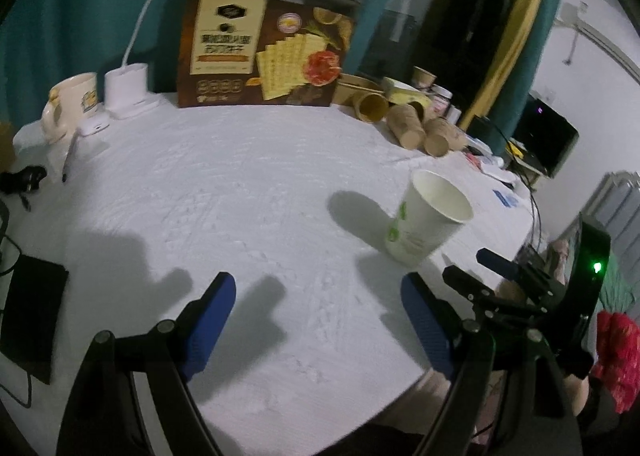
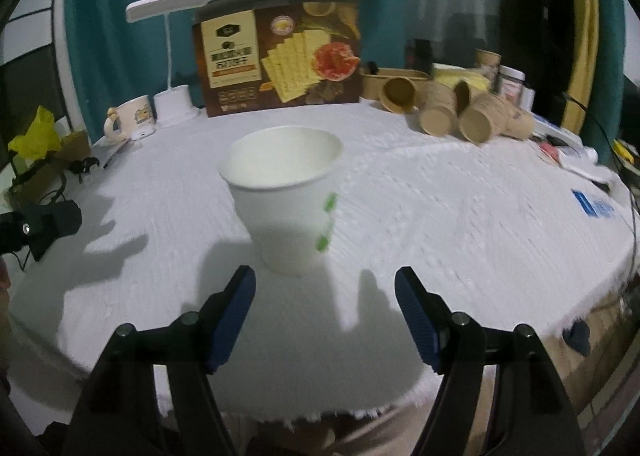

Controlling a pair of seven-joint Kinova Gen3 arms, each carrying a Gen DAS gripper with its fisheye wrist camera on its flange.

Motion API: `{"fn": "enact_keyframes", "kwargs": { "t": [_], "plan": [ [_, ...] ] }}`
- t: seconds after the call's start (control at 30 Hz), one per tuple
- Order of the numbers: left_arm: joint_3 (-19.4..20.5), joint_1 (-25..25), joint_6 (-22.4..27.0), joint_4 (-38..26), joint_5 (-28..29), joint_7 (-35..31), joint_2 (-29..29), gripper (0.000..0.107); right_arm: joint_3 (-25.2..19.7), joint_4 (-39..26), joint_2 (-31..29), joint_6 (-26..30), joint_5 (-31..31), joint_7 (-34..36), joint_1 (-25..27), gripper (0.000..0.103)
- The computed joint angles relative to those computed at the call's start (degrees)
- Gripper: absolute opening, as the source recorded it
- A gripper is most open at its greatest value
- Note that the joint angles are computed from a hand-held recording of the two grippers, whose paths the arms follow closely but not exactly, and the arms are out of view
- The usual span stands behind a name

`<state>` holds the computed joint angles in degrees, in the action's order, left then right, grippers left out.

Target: Flip cup upright

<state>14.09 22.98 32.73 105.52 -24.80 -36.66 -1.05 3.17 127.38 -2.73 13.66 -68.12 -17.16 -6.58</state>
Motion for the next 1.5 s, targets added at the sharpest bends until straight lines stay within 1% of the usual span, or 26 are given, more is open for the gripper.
{"fn": "enact_keyframes", "kwargs": {
  "t": [0.07,0.13,0.23,0.4,0.47,0.53,0.57,0.67,0.83,0.93,0.97,1.03,1.23,1.5],
  "plan": [
    [0.75,0.77,0.86,-0.66,-1.28,0.73,0.44,0.085,0.41,0.69,-1.67,0.56,3.42,-3.61,0.91,0.07],
    [1.02,1.63,1.66,-1.55,-1.2,0.24,0.97,0.085,1.56,1.19,-3.46,1.34,6.68,-6.83,1.29,0.07],
    [1.24,2.93,2.76,-3.11,-1.25,-1.31,1.6,0.085,3.86,1.5,-5.66,2.6,9.79,-10.06,1.39,0.07],
    [2.03,6.98,6.84,-5.86,-9.95,4.11,2.7,0.085,7.66,1.34,-9.46,4.56,14.35,-15.03,1.75,0.07],
    [2.18,8.27,6.96,-6.26,-12.88,5.6,2.55,0.085,8.73,0.87,-10.67,5.13,16.46,-17.01,1.81,0.07],
    [2.2,8.94,6.09,-5.88,-15.54,7.14,1.96,0.085,9.35,0.4,-11.94,5.46,18.85,-19.28,2.07,0.07],
    [2.43,9.29,5.94,-5.78,-17.75,8.61,1.67,0.085,9.55,0.09,-12.64,5.64,20.11,-20.46,2.24,0.07],
    [3.31,9.99,6.86,-5.95,-23.15,12.58,1.1,0.085,10.34,-1.05,-14.38,6.3,23.58,-23.57,2.26,0.07],
    [4.83,10.32,8.16,-6.48,-29.77,16.97,0.17,0.085,12.69,-2.13,-17.35,5.76,27.48,-26.91,0.03,0.07],
    [5.85,10.58,9.13,-6.43,-33.89,19.9,-0.37,0.086,12.8,-2.88,-19.0,5.25,30.05,-29.43,-0.52,0.07],
    [6.14,10.61,9.32,-6.35,-34.97,20.56,-0.63,0.089,12.73,-3.16,-19.59,5.08,30.92,-30.22,-0.68,0.07],
    [6.58,10.48,9.11,-6.13,-36.28,21.22,-1.18,0.093,12.33,-3.68,-20.72,4.77,32.64,-31.9,-0.88,0.07],
    [8.57,9.72,9.42,-5.75,-40.71,24.15,-2.8,0.094,11.19,-5.09,-24.51,3.41,37.41,-36.27,-1.75,0.07],
    [10.55,7.56,8.77,-5.39,-45.52,26.96,-4.94,0.096,8.35,-6.78,-28.31,2.46,43.41,-42.84,-1.09,0.071]
  ]
}}
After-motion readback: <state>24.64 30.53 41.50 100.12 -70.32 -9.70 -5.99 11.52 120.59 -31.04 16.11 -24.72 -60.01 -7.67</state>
